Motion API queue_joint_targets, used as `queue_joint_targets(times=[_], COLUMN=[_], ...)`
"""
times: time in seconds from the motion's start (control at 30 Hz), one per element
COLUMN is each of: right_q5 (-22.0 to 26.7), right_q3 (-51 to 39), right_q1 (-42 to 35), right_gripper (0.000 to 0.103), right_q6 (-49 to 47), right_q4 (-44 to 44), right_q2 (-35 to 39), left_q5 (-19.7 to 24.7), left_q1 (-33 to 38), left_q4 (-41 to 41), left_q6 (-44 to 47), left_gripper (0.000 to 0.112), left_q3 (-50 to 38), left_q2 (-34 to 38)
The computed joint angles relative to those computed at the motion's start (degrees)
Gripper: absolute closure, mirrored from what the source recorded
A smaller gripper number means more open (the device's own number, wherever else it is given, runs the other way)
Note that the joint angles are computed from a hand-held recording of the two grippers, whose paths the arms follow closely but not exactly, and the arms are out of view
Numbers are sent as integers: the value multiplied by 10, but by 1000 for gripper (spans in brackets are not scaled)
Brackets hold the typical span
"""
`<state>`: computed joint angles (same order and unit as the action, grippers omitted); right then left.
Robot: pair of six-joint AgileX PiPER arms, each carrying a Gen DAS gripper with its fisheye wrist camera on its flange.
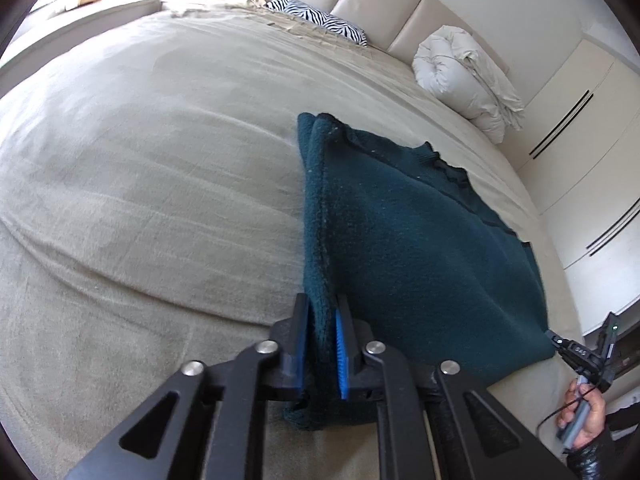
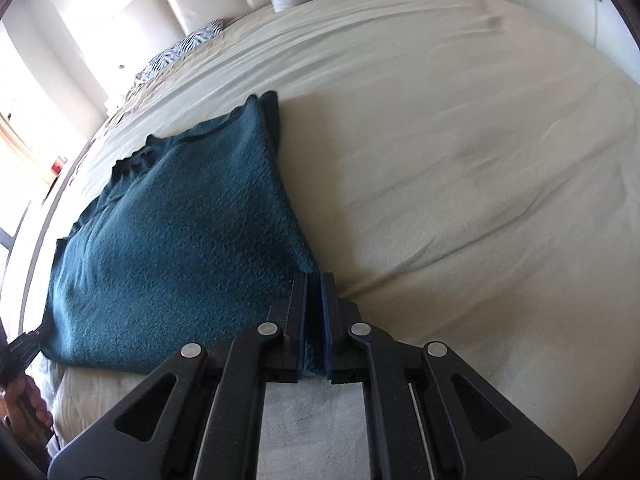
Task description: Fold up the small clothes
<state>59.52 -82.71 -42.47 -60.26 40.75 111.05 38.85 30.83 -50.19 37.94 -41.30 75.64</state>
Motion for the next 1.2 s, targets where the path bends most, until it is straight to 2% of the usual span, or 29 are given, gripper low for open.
queue_joint_targets(times=[0.07, 0.13, 0.2, 0.3, 0.4, 0.5, 0.7, 0.8, 0.87, 1.03, 1.2], right_q5=[12, 27, 35, 35, 37, 28, 8, 3, -1, -8, -9], right_q3=[-4, -12, -15, -15, -20, -16, -13, -19, -19, -11, -8], right_q1=[-5, -15, -24, -27, -20, -7, 19, 28, 31, 31, 27], right_gripper=[95, 85, 72, 72, 72, 72, 72, 72, 72, 72, 72], right_q6=[-5, 3, 5, 0, 0, -4, -10, -6, -8, -13, -16], right_q4=[9, 18, 33, 47, 51, 51, 45, 43, 43, 48, 52], right_q2=[-1, -1, -2, -5, -5, -8, -5, 3, 6, 5, 4], left_q5=[11, 10, 5, -7, -44, -42, -26, -35, -42, -76, -60], left_q1=[13, 21, 21, -3, -55, -77, -118, -133, -142, -155, -147], left_q4=[8, 12, 17, 50, 132, 179, 296, 336, 352, 374, 354], left_q6=[-11, -18, -21, -49, -105, -150, -227, -243, -246, -239, -233], left_gripper=[75, 61, 59, 59, 59, 59, 78, 87, 98, 102, 102], left_q3=[-5, -11, -28, -83, -162, -242, -347, -349, -344, -322, -350], left_q2=[-7, -20, -22, 12, 75, 150, 246, 254, 253, 230, 230])
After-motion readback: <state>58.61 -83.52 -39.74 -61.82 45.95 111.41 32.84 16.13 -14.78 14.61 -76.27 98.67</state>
